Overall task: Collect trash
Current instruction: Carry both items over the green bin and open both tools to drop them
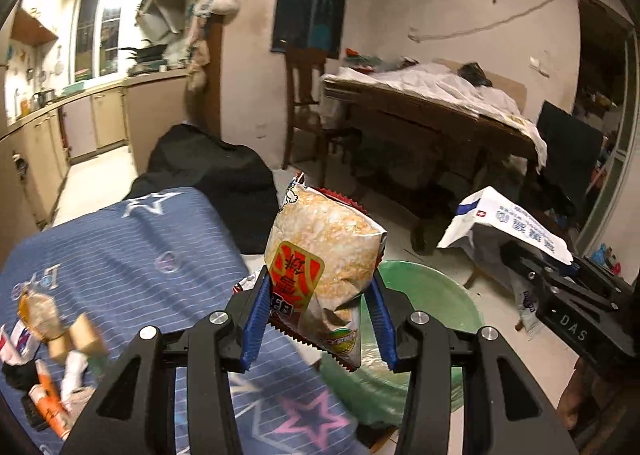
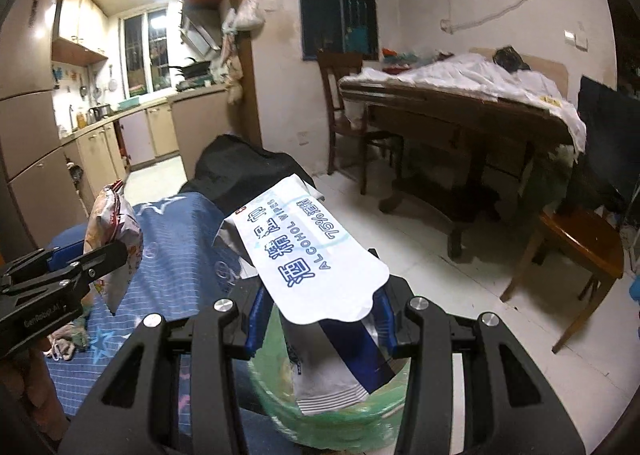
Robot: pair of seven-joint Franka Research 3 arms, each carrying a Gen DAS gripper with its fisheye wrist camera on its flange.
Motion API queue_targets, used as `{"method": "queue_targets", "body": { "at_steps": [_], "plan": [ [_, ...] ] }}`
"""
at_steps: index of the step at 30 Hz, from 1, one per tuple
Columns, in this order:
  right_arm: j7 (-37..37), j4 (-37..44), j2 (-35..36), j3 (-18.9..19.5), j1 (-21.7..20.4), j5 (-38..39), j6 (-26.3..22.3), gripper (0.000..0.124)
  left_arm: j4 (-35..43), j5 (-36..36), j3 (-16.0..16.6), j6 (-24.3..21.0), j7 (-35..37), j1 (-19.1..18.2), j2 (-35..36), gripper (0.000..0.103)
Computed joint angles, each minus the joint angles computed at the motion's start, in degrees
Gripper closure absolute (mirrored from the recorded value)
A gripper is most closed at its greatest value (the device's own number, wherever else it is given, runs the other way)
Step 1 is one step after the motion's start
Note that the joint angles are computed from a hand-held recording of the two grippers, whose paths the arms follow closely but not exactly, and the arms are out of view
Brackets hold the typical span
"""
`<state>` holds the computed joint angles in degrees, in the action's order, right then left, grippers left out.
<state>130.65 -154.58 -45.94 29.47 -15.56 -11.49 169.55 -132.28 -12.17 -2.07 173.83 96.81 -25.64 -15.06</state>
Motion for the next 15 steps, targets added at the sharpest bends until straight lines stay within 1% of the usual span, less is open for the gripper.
{"method": "queue_targets", "body": {
  "at_steps": [2, 5, 6, 8, 10, 13, 15],
  "plan": [
    [-1.21, 0.04, 1.03, -1.95, 0.93, 0.23, -1.33, 0.082, 2.74, -1.09, 0.33, -1.38, 1.49, -1.17, 2.68, 0.056],
    [-3.11, 0.65, 3.68, -5.46, 2.51, 0.79, -3.32, 0.082, 8.55, -2.69, -1.78, -4.87, 2.95, -0.51, 8.15, 0.056],
    [-3.95, 0.88, 4.7, -7.03, 3.26, 1.09, -3.9, 0.082, 8.87, -5.69, -1.44, -5.7, 6.2, -0.71, 8.74, 0.056],
    [-5.11, 1.43, 6.61, -9.3, 4.5, 1.62, -5.59, 0.082, 12.24, -5.78, -2.99, -7.72, 6.39, 0.4, 12.21, 0.056],
    [-6.16, 2.06, 8.69, -11.61, 6.16, 2.47, -7.22, 0.082, 14.43, -6.18, -4.36, -8.79, 6.89, 1.66, 14.91, 0.056],
    [-8.15, 3.25, 11.96, -15.09, 8.67, 3.83, -9.44, 0.082, 18.25, -4.88, -6.5, -10.97, 5.86, 3.58, 19.21, 0.056],
    [-9.08, 4.45, 13.89, -16.55, 9.98, 4.44, -11.03, 0.082, 20.84, -3.4, -7.75, -12.56, 4.51, 4.63, 22.15, 0.056]
  ]
}}
